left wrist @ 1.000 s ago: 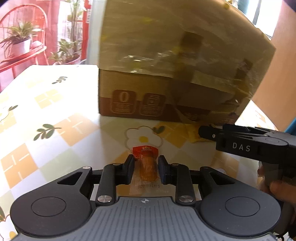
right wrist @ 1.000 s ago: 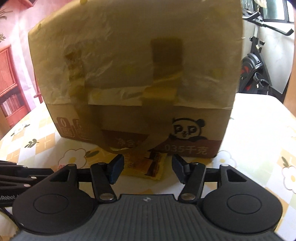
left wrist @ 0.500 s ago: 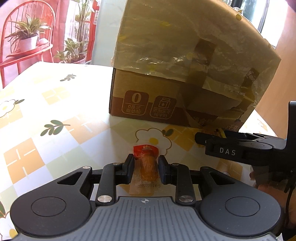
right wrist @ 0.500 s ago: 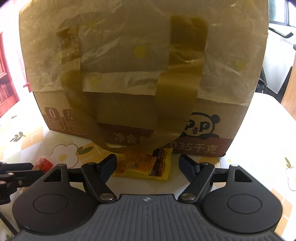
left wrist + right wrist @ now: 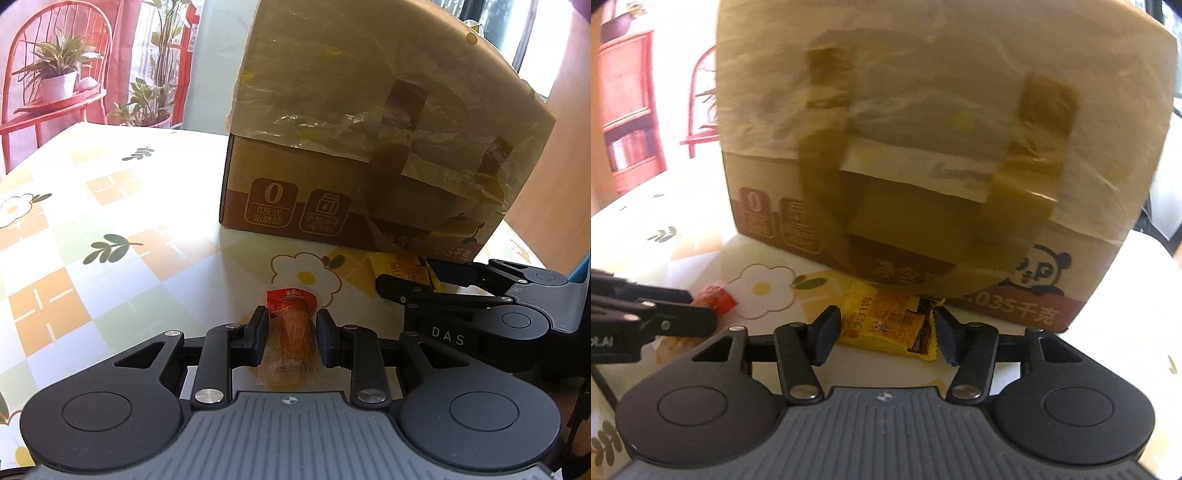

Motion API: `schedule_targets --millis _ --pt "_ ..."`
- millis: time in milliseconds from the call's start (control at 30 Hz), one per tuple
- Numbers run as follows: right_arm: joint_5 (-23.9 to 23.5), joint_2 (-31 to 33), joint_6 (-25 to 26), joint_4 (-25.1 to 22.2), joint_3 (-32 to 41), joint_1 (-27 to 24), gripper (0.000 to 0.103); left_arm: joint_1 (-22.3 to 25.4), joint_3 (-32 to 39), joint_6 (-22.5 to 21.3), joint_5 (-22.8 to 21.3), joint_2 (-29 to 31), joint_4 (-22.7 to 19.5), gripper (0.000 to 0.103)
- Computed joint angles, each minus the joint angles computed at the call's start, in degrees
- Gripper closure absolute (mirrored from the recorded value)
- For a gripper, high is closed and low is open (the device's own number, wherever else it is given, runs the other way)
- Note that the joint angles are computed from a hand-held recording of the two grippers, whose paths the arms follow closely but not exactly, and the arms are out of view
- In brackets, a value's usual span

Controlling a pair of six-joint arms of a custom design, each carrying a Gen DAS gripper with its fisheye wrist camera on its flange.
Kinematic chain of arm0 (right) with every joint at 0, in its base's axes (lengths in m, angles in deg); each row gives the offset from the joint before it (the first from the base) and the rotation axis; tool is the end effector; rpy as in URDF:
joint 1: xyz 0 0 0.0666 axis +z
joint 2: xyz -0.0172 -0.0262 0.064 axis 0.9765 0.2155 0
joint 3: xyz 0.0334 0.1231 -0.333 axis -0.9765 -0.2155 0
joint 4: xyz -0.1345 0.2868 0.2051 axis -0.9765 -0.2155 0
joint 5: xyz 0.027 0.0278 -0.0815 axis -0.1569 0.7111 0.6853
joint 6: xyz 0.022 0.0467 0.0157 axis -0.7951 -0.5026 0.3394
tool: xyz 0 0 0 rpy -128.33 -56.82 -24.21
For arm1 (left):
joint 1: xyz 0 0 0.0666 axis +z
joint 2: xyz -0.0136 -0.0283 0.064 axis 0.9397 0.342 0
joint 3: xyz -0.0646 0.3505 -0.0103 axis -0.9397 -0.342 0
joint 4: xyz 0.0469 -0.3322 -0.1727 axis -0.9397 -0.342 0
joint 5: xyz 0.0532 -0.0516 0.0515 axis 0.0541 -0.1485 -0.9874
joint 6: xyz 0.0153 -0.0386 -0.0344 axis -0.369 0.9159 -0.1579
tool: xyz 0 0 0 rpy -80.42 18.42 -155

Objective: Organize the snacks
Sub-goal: 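Grasp red-capped sausage stick with left gripper while right gripper grasps yellow packet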

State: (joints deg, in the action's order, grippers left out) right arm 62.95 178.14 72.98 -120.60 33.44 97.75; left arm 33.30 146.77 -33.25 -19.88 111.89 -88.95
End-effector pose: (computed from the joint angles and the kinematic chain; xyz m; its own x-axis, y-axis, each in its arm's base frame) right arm 0.5450 0.1995 0.4098 -0.5693 -0.2576 -0.7807 -0.3619 0.9312 -0.0433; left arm 0.4782 -0.3406 0.4308 -0.6588 -0.2184 -0.7199 -0.0751 0.9713 -0.2259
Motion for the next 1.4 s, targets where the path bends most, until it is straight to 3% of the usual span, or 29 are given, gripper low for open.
schedule_targets --millis 300,433,633,733,933,1000,1033,1067,1100,1267,1400 --pt "-3.6 -0.3 -0.7 -0.7 0.1 -0.9 0.048 0.2 -1.1 0.3 0.8 -0.7 1.1 0.074" --pt "-5.9 -0.6 -0.8 -1.2 0.0 -1.5 0.049 0.2 -0.2 0.9 0.6 -0.6 -0.6 0.074" --pt "-8.6 -0.1 -2.4 -4.2 1.7 -2.3 0.049 0.0 -1.2 0.9 -0.5 -2.2 -0.3 0.08" --pt "-8.5 -0.9 -0.5 -5.8 1.6 -2.2 0.05 0.1 -2.3 0.7 -0.7 -3.5 0.5 0.085" --pt "-9.9 -4.8 -4.8 -5.1 -2.7 -3.2 0.05 0.0 -2.2 1.9 -0.3 -3.7 -1.3 0.085" --pt "-9.6 -5.5 -6.0 -4.8 -3.6 -3.2 0.05 -0.1 -2.3 2.0 -0.4 -4.0 -1.4 0.078" --pt "-9.4 -6.0 -6.2 -4.5 -4.2 -3.3 0.05 -0.2 -1.9 2.0 -1.0 -3.7 -1.9 0.07" --pt "-9.4 -6.6 -6.5 -4.1 -4.9 -3.3 0.05 -0.3 -2.0 1.8 -1.5 -3.7 -1.8 0.053" --pt "-9.4 -7.2 -6.8 -3.5 -5.6 -3.3 0.05 -0.3 -2.3 1.5 -1.8 -3.8 -1.2 0.051" --pt "-8.5 -8.6 -7.4 -1.4 -8.3 -3.1 0.05 -0.1 -1.4 0.7 -0.3 -2.8 -2.5 0.053" --pt "-8.0 -9.1 -8.7 0.4 -9.5 -3.2 0.05 -0.5 -0.6 -0.6 -1.6 -1.7 -3.4 0.064"
